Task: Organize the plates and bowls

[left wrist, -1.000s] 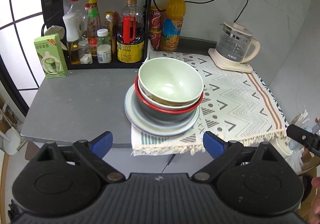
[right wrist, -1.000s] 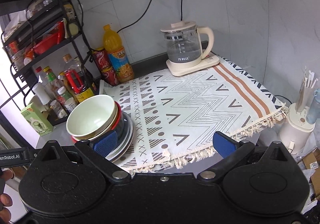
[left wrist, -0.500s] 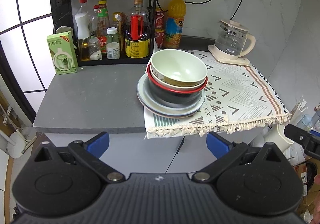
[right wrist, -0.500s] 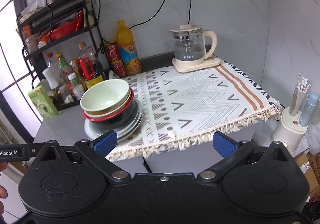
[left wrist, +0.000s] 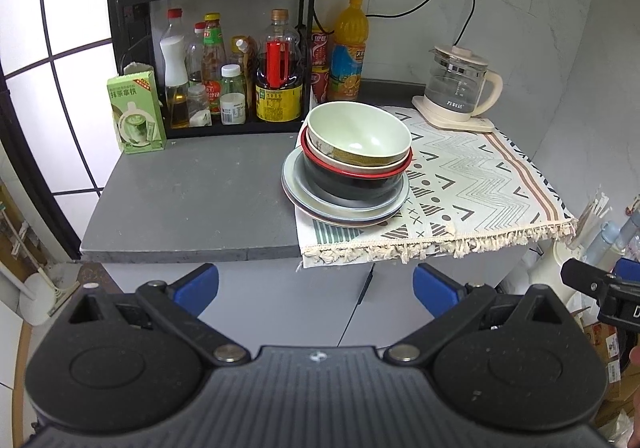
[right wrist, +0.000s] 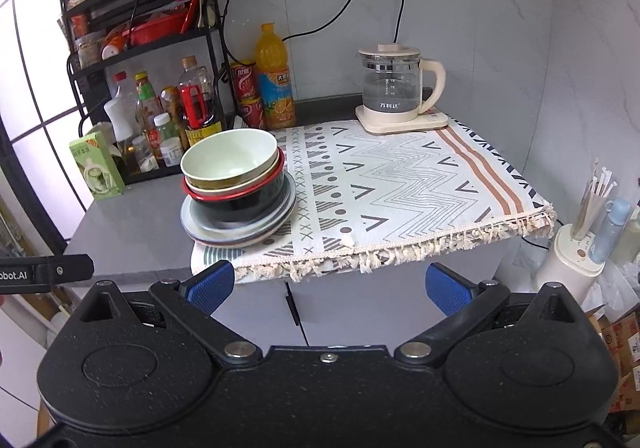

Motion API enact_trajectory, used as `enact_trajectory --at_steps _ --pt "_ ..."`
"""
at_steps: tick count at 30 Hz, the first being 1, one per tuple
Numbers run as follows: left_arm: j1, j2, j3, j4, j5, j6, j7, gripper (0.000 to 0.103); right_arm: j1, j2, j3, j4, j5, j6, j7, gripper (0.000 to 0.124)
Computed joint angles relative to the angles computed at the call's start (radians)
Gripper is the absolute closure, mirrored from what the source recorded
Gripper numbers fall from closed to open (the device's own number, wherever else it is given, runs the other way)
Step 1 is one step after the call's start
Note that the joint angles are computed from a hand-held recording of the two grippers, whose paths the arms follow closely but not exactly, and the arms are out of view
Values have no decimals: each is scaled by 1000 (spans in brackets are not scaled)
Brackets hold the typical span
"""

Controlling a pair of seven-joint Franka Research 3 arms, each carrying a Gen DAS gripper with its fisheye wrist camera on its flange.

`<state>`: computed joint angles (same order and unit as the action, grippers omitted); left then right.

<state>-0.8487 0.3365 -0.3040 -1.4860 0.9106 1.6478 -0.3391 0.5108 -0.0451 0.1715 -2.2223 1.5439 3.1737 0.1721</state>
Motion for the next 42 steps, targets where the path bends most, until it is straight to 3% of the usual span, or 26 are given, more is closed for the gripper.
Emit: enact_trajectory --at_steps 10,26,42 --pt "-6 -4 -3 -2 6 -4 -6 1 -2 -14 2 -8 58 -4 -61 21" --pt "-3 19 9 29 16 34 23 1 1 -14 -2 -14 -9 3 14 21" --pt "-19 30 16 51 8 31 34 1 -5 -28 -1 -19 47 3 -31 21"
